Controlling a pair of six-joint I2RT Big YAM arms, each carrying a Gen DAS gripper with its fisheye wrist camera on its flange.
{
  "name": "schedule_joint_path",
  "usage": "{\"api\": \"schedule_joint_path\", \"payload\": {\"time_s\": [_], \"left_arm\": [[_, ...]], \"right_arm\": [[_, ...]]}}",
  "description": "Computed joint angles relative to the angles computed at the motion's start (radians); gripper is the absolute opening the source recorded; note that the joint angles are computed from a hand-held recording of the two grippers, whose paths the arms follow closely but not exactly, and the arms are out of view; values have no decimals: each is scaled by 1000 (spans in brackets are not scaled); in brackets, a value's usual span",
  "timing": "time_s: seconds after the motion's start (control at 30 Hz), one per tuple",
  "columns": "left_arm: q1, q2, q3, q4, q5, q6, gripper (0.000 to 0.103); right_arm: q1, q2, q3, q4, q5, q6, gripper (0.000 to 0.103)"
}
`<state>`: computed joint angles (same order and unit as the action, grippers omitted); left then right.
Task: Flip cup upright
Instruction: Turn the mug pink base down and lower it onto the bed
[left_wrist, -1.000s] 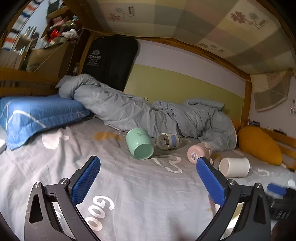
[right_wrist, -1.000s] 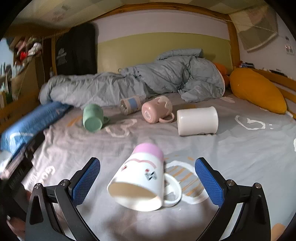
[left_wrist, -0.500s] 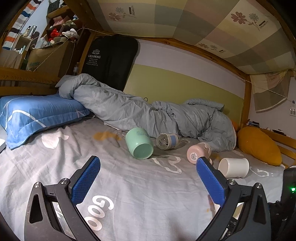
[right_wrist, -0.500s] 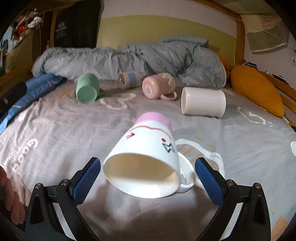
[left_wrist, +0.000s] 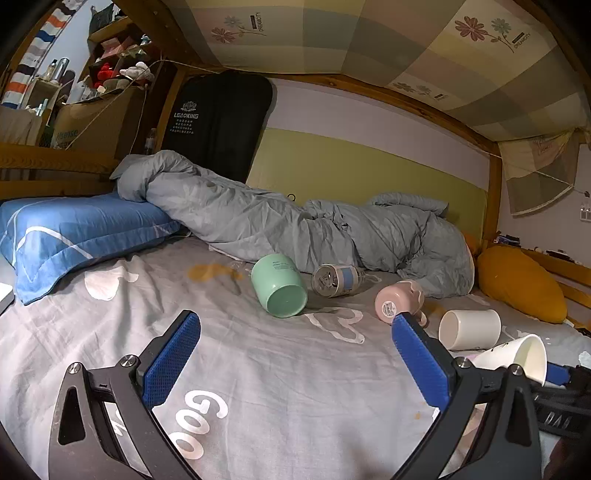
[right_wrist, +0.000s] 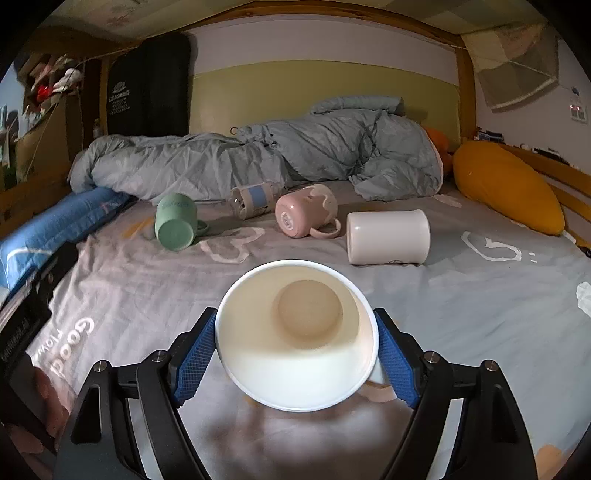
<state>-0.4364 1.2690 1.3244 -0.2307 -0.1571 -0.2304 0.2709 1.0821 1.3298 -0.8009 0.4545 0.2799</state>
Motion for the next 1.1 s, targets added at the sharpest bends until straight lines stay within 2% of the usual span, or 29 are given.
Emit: {"api": "schedule_joint_path", "payload": {"time_s": [0.37,0.63,0.83,0.93,1.03,1.1], "left_arm": [[-3,0,2,-9,-2,-4,103],[-5,-1,2,-14,-6,-5,103],[-6,-1,4,-18,-5,-7,103],[-5,4,10,-27,0,-7,103],[-9,2,6,-20,1,7,103],[-13,3,5,-17,3,23,103]], "right_arm": [[-87,-14,33,-43,-129,-9,82],[-97,15,36,-2,-128,-34,82],[-107,64,67,24,-123,-86,82],[-98,57,53,49,-86,-106,87],[-84,8,-5,134,-61,-133,100],[-82,-15,-28,163,-59,-132,103]]}}
